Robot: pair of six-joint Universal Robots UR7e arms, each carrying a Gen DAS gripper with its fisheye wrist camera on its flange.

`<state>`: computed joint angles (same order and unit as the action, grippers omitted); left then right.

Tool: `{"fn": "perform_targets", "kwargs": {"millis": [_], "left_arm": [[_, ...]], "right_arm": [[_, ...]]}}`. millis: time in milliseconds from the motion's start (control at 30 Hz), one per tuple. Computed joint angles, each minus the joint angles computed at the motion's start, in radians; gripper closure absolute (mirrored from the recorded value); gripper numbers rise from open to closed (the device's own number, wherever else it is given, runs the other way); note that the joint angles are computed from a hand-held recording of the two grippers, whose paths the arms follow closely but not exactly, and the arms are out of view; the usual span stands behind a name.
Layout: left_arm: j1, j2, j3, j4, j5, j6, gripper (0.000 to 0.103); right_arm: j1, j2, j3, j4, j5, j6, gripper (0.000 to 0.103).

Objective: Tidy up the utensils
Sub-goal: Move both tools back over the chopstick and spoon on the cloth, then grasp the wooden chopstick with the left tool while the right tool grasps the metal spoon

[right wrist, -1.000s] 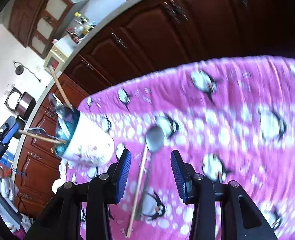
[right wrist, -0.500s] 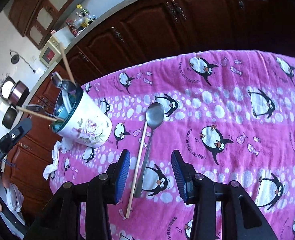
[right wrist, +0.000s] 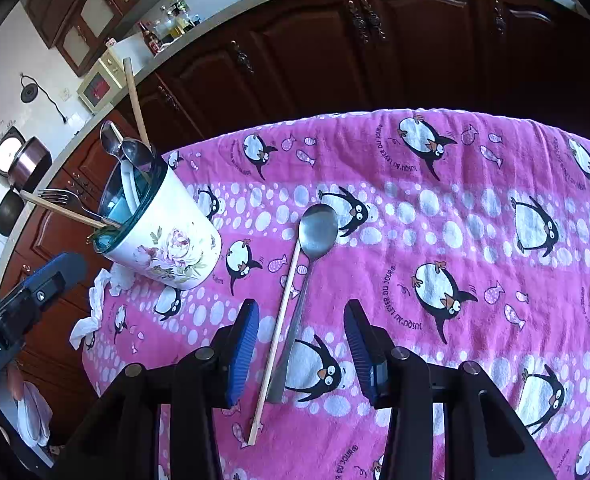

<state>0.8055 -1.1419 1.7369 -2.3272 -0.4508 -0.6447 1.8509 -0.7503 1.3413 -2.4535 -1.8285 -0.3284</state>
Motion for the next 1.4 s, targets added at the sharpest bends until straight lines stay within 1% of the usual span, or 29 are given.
{"fn": "perform_targets", "kwargs": {"millis": [233, 400, 467, 533, 633, 733, 833, 967, 1033, 1067, 1100, 1133, 1200, 1267, 1400], "left_arm": [[0.02, 0.003, 0.001, 0.033, -0.052, -0.038, 0.048], [0.035, -0.001, 0.005, 0.046, -0.079, -0.059, 0.048], [0.043, -0.005, 0.011, 0.029, -0.102, -0.056, 0.048], [0.059, -0.015, 0.022, -0.011, -0.158, -0.048, 0.048], [0.081, -0.028, 0.039, -0.043, -0.23, -0.058, 0.048], [0.094, -0.037, 0.05, -0.056, -0.274, -0.072, 0.048], [0.1, -0.039, 0.057, -0.065, -0.293, -0.075, 0.048], [0.102, -0.04, 0.065, -0.082, -0.305, -0.054, 0.047], [0.103, -0.036, 0.065, -0.089, -0.309, -0.044, 0.047], [0.105, -0.032, 0.063, -0.092, -0.31, -0.038, 0.047], [0.107, -0.028, 0.06, -0.094, -0.31, -0.033, 0.047], [0.108, -0.024, 0.056, -0.095, -0.311, -0.03, 0.047], [0.113, -0.014, 0.048, -0.105, -0.319, -0.018, 0.048], [0.119, 0.004, 0.035, -0.116, -0.326, -0.005, 0.048], [0.131, 0.035, 0.008, -0.126, -0.344, 0.014, 0.048]], "right_arm": [[-0.003, 0.02, -0.015, 0.014, -0.014, 0.004, 0.06], [-0.011, 0.032, -0.03, 0.028, -0.007, 0.015, 0.06], [-0.015, 0.041, -0.038, 0.026, -0.002, 0.011, 0.06], [-0.019, 0.058, -0.057, 0.032, -0.002, 0.006, 0.06], [-0.026, 0.097, -0.109, 0.05, -0.005, -0.006, 0.06], [-0.032, 0.141, -0.171, 0.066, 0.007, -0.017, 0.06], [-0.04, 0.195, -0.249, 0.085, 0.041, -0.039, 0.06], [-0.041, 0.269, -0.352, 0.104, 0.026, -0.054, 0.06], [-0.045, 0.301, -0.402, 0.135, 0.038, -0.051, 0.068], [-0.046, 0.31, -0.416, 0.143, 0.042, -0.052, 0.076], [-0.048, 0.32, -0.431, 0.153, 0.049, -0.057, 0.089], [-0.05, 0.325, -0.44, 0.164, 0.054, -0.06, 0.092], [-0.053, 0.327, -0.445, 0.173, 0.072, -0.063, 0.097], [-0.058, 0.304, -0.419, 0.17, 0.095, -0.066, 0.1], [-0.068, 0.235, -0.332, 0.143, 0.11, -0.088, 0.101]]}}
